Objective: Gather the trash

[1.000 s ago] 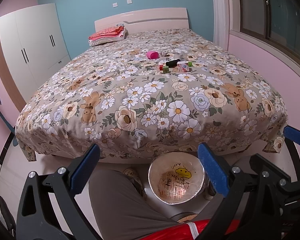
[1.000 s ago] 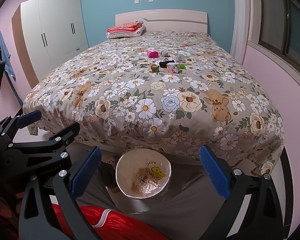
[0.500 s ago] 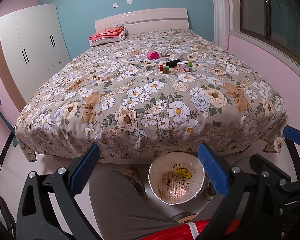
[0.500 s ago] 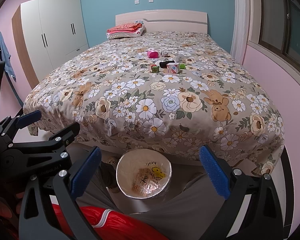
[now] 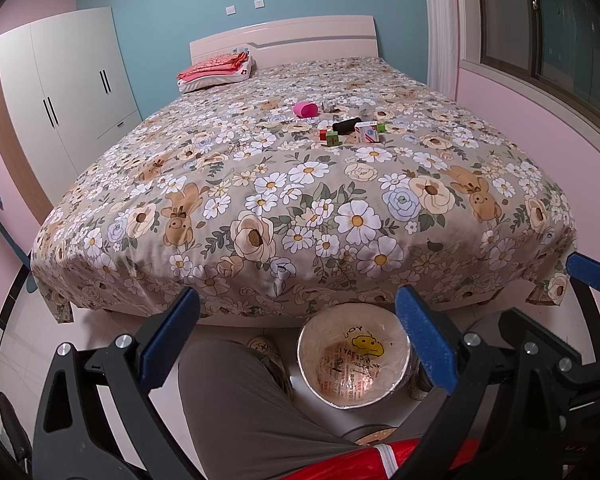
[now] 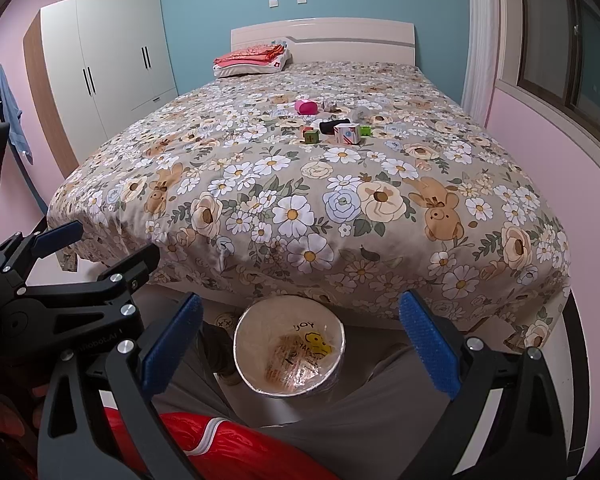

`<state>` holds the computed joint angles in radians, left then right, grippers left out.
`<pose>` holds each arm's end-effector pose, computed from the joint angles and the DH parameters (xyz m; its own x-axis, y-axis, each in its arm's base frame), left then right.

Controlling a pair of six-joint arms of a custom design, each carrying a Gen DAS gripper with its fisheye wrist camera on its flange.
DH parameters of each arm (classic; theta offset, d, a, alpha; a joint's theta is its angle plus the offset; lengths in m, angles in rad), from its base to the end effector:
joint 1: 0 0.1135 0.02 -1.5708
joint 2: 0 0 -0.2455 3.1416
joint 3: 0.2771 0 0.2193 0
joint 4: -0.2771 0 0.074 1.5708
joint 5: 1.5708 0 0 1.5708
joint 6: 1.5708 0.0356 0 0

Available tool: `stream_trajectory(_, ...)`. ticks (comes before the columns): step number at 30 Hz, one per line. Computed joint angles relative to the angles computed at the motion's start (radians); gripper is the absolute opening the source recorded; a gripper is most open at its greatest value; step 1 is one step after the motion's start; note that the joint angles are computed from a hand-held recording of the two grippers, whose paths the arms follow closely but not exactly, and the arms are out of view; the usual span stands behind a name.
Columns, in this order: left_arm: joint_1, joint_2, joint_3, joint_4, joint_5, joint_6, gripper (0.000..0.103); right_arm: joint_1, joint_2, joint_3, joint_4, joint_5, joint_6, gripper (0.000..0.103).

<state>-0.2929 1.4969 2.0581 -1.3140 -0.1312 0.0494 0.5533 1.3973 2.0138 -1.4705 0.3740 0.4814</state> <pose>0.2199 -0.0615 0.4467 -0.6441 0.2454 -0.7245 0.2269 0.9658 0.1254 0.1646 0.0864 0.4454 -0.7005 0.0740 -0.7098 0.0444 0.9972 0.0601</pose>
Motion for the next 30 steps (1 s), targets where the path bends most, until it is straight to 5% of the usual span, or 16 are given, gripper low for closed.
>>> stream_trajectory(30,0.000,-0.002,-0.005,0.003,-0.001,0.001,0.096,0.016,-0.010,-0.028,0.012,0.005,0.017,0.100)
